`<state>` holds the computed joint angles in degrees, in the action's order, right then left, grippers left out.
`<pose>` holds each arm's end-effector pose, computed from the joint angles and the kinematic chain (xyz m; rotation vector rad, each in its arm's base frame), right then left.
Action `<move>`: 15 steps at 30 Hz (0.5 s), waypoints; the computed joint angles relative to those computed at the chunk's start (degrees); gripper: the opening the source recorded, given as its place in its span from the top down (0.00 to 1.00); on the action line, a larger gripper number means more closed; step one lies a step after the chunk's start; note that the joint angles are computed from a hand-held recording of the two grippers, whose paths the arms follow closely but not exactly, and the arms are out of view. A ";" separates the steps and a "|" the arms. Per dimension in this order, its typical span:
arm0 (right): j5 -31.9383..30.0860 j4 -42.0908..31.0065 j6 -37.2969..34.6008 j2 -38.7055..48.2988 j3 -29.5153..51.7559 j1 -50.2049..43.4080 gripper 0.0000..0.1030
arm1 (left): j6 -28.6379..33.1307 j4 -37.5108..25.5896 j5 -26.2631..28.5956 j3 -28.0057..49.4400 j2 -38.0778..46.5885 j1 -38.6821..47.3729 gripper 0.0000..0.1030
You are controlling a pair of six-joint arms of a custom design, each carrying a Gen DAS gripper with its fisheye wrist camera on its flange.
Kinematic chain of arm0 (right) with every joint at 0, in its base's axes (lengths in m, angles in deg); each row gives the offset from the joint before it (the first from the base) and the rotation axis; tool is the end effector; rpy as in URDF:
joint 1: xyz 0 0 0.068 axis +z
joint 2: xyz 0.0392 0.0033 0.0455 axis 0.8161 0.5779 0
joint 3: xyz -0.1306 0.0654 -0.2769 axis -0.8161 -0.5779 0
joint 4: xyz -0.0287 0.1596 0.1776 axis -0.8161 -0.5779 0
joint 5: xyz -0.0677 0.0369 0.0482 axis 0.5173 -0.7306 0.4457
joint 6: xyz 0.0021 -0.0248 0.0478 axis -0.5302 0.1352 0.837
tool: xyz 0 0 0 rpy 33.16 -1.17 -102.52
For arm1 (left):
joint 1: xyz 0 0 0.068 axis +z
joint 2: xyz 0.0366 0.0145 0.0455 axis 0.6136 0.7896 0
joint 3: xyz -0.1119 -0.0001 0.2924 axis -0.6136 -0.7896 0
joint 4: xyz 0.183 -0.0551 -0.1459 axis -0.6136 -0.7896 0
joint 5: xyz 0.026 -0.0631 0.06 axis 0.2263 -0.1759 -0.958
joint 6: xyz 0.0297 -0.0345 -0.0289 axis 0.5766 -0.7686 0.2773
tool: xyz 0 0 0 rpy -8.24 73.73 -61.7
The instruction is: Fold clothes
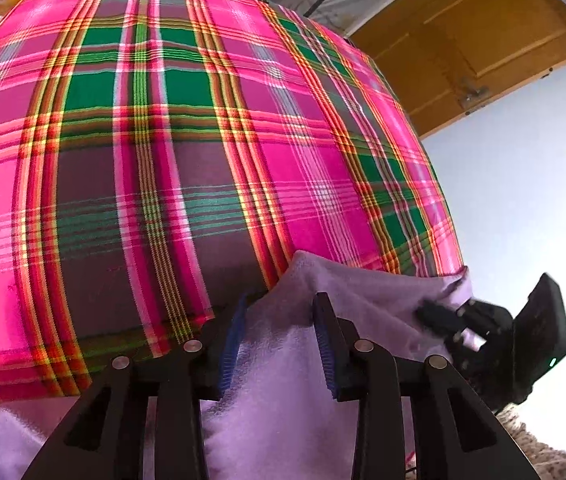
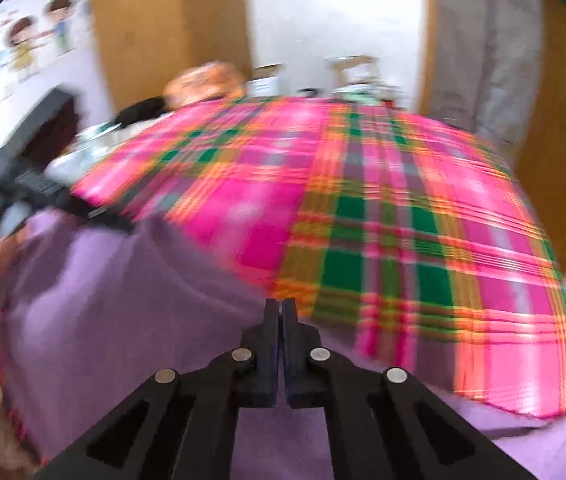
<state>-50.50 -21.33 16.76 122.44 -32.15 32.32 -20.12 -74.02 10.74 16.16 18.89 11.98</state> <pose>0.1154 -0.0285 0.1830 -0.4546 2.3871 0.2416 0.2230 -0.1250 0.1725 0.1414 2.7378 -0.8770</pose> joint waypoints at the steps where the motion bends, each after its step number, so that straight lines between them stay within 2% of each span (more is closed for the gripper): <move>1: 0.57 1.56 1.17 1.89 -0.43 0.73 0.99 | 0.07 -0.07 -0.08 -0.15 -0.05 0.26 0.65; 4: 2.17 5.56 3.44 5.66 -1.68 2.82 0.98 | -0.35 0.52 0.23 -0.75 0.09 1.13 0.65; 8: 1.56 2.43 1.30 5.12 -0.17 3.02 0.97 | -0.52 0.31 -0.46 -0.96 -0.33 1.10 0.65; 12: 0.02 1.90 2.01 3.52 1.20 5.72 0.82 | -0.42 0.16 -0.50 -0.65 -0.08 0.93 0.65; 15: -0.59 2.15 3.21 5.26 2.39 9.53 0.79 | -0.81 0.31 -0.66 -0.34 0.24 0.54 0.65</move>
<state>-51.09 -19.17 19.97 127.71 -29.76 41.85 -20.93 -73.70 10.08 15.82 19.13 12.53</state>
